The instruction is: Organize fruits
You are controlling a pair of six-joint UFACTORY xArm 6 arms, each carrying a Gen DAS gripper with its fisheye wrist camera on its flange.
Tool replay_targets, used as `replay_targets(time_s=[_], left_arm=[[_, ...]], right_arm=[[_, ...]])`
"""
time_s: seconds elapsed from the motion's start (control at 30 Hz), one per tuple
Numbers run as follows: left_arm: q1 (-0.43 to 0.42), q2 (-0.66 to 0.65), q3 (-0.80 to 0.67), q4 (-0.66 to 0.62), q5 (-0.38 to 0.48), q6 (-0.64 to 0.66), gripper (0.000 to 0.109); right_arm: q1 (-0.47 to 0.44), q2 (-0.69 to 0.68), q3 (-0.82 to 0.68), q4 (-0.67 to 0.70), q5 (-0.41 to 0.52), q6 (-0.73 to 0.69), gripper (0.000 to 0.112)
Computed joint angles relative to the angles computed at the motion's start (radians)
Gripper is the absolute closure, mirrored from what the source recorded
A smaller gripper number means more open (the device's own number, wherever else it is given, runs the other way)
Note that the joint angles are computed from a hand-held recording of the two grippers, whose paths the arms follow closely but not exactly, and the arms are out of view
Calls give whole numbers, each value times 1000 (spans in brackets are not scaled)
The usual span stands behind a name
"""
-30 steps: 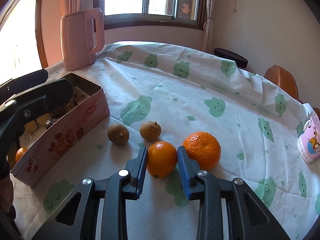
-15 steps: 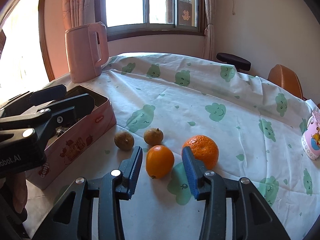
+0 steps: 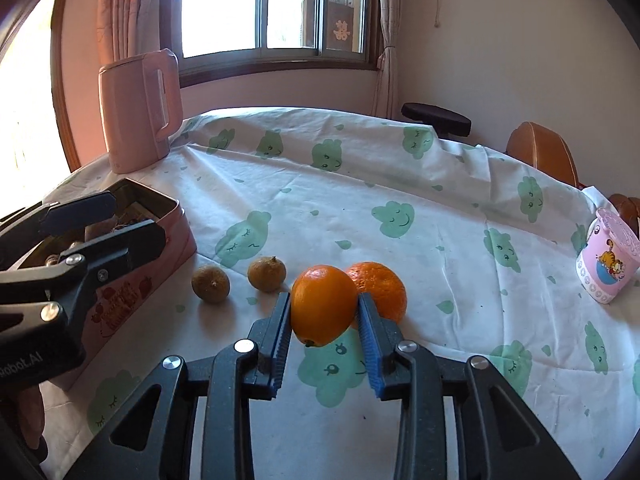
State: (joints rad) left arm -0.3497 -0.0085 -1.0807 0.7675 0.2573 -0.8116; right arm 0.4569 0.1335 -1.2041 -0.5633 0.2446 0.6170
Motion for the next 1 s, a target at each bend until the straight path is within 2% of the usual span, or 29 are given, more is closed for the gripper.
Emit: replay_targets(time_s=[0.07, 0.1, 0.13, 0.17, 0.27, 0.5, 0.57, 0.67, 0.8, 0.87, 0.93, 1.0], left_arm=[[-25, 39, -39, -32, 48, 51, 52], [-33, 59, -57, -70, 65, 93, 56], [-41, 81, -78, -119, 86, 143, 65], [-48, 98, -96, -163, 108, 187, 68], [-60, 141, -147, -182, 171, 225, 68], [-82, 178, -200, -41, 249, 156, 68], [-87, 173, -189, -29, 219, 158, 68], [-74, 143, -126, -187, 64, 270, 74], [-50, 107, -86, -66, 18, 157, 72], [-35, 105, -79, -96, 22, 149, 67], [-37, 119, -90, -201, 48, 225, 66], [-42, 119, -87, -195, 47, 232, 66]], right_arm=[[-13, -15, 6, -103, 21, 86, 78], [-19, -20, 9, -122, 26, 103, 78], [-25, -25, 14, -122, 21, 106, 78], [-31, -29, 22, -112, 11, 101, 78], [-41, -33, 33, -72, -12, 75, 78], [-46, -37, 46, -30, -41, 52, 78], [-47, -35, 47, -8, -44, 35, 78], [-45, -35, 47, 3, -41, 24, 78], [-52, -41, 56, 11, -56, 34, 78], [-56, -44, 63, 26, -66, 28, 78], [-55, -43, 63, 41, -67, 17, 78], [-54, -42, 63, 42, -66, 15, 78]])
